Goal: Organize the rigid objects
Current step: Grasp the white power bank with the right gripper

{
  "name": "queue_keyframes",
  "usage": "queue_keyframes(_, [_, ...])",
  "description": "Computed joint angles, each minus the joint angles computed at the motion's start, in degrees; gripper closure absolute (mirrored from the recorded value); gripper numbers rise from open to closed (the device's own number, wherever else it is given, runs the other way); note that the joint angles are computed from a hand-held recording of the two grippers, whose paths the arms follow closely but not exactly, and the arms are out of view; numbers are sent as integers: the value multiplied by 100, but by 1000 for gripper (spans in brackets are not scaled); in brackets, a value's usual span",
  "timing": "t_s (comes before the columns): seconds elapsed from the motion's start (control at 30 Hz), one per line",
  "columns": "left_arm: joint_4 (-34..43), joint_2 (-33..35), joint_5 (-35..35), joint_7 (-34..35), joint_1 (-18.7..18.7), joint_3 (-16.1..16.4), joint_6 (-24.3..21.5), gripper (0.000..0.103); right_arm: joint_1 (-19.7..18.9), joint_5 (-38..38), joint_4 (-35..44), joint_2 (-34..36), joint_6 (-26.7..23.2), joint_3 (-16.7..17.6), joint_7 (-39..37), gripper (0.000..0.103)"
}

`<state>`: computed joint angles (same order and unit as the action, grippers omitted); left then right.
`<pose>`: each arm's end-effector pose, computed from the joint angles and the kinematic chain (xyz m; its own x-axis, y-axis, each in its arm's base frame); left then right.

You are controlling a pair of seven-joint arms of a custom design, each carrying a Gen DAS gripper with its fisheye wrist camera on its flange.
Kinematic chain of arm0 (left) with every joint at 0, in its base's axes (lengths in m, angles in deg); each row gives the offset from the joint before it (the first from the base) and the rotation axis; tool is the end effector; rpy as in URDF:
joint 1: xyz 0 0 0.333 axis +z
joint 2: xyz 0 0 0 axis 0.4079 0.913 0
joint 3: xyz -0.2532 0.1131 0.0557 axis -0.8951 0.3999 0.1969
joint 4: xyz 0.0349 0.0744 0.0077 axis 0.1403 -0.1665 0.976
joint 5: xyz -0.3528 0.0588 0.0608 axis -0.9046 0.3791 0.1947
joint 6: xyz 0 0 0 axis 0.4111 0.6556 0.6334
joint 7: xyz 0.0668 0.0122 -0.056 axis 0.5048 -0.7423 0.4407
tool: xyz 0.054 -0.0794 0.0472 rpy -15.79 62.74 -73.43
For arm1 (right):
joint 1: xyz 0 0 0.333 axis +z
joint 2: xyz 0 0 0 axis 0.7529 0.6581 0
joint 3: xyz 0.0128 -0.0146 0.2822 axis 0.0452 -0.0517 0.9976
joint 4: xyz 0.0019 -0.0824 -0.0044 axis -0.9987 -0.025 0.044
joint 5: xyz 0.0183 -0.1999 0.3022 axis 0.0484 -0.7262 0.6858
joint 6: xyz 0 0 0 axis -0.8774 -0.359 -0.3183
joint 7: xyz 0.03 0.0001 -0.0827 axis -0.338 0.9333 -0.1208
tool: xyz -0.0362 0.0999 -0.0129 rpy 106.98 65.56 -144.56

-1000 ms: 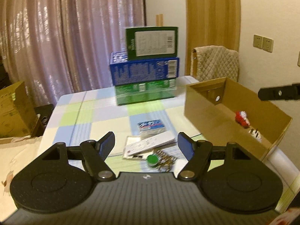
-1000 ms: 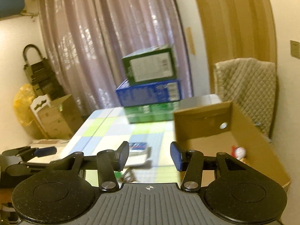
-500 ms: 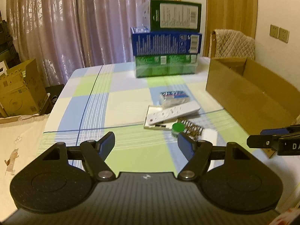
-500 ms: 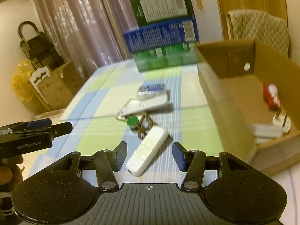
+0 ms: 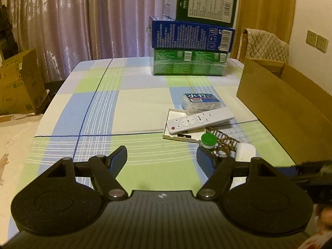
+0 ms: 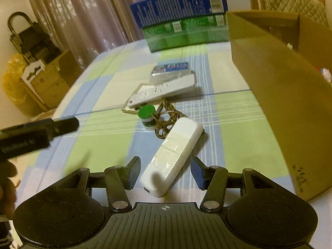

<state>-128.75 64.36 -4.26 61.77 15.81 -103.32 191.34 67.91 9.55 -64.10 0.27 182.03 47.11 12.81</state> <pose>0.4383 -0.2369 0.5050 0.3141 -0.9488 0.0336 -0.5914 -0.2233 -0.7748 0.5323 0.2580 0.5065 0.6435 -0.7106 -0.2845 -0.6874 -0.3729 -0.6233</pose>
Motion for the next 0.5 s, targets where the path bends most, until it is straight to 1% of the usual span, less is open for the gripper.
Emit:
queue_keyframes(0.13, [50, 93, -1, 42, 39, 59, 77, 33, 89, -324, 125, 251, 243, 55, 294, 52])
queue_keyframes(0.23, [101, 178, -15, 135, 43, 105, 150, 33, 164, -716, 194, 432, 510, 98, 524, 52])
queue_keyframes(0.4, [169, 307, -92, 319, 19, 166, 267, 33, 226, -1324, 96, 542, 999, 174, 398, 53])
queue_keyframes(0.5, [196, 356, -155, 343, 8, 196, 334, 33, 118, -1152, 119, 544, 904, 227, 300, 55])
